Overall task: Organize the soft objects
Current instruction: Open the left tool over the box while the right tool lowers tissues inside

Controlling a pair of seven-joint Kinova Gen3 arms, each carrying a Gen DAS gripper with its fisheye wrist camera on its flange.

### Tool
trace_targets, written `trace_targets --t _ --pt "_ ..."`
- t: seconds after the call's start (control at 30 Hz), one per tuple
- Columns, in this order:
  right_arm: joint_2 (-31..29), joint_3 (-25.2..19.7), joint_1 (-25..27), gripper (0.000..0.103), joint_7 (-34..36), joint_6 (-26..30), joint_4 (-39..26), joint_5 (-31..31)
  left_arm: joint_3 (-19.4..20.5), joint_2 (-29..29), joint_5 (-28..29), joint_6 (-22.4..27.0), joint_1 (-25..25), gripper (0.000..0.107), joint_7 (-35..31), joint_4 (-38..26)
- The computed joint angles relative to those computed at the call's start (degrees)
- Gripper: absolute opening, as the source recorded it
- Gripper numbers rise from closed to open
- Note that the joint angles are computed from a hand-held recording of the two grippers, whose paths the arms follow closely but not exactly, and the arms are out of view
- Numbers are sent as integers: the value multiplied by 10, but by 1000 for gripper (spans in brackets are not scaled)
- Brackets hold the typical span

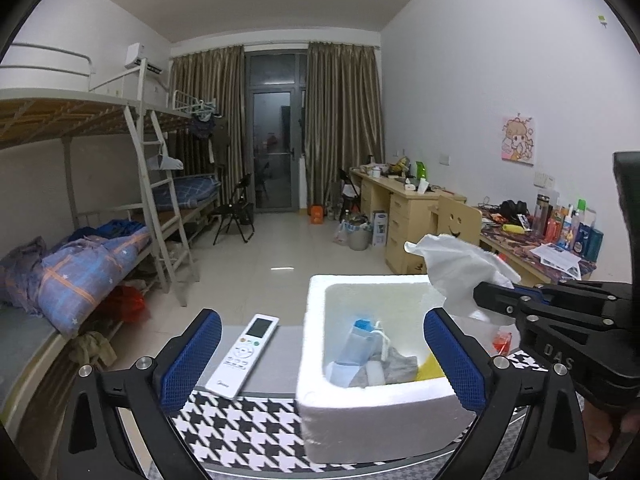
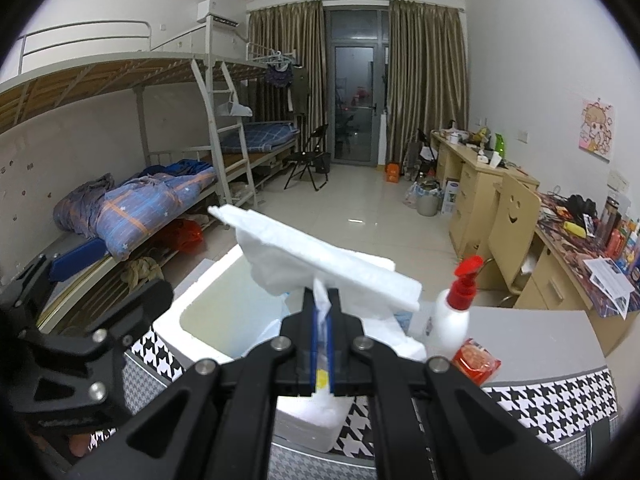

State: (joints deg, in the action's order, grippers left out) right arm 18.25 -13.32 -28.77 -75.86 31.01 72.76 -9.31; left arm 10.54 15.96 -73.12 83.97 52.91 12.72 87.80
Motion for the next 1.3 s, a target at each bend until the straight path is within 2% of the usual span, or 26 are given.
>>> trace_targets --t 0.4,0.53,0.97,1.0,1.07,1.13,1.2,1.3 --pt "35 6 -24 5 -7 37 -48 18 18 -24 7 34 1 102 34 31" --pt "39 10 -33 5 -5 33 -52 28 24 -27 8 44 1 102 43 38" --pt "90 24 -52 7 -40 95 -120 45 37 -44 20 43 -16 102 71 70" --pt "97 24 -52 10 -40 108 -131 44 38 -45 22 41 -18 102 72 72" --pt "107 25 -54 24 -36 132 -149 45 40 -48 23 38 -22 102 71 75" --pt "104 34 -64 56 -43 127 -142 57 41 -49 24 36 -24 102 70 77" --pt "90 27 -58 69 -36 95 -112 54 42 -51 26 33 -26 102 70 79" --pt "83 22 -54 70 -29 89 -101 53 44 -51 28 32 -27 102 67 78"
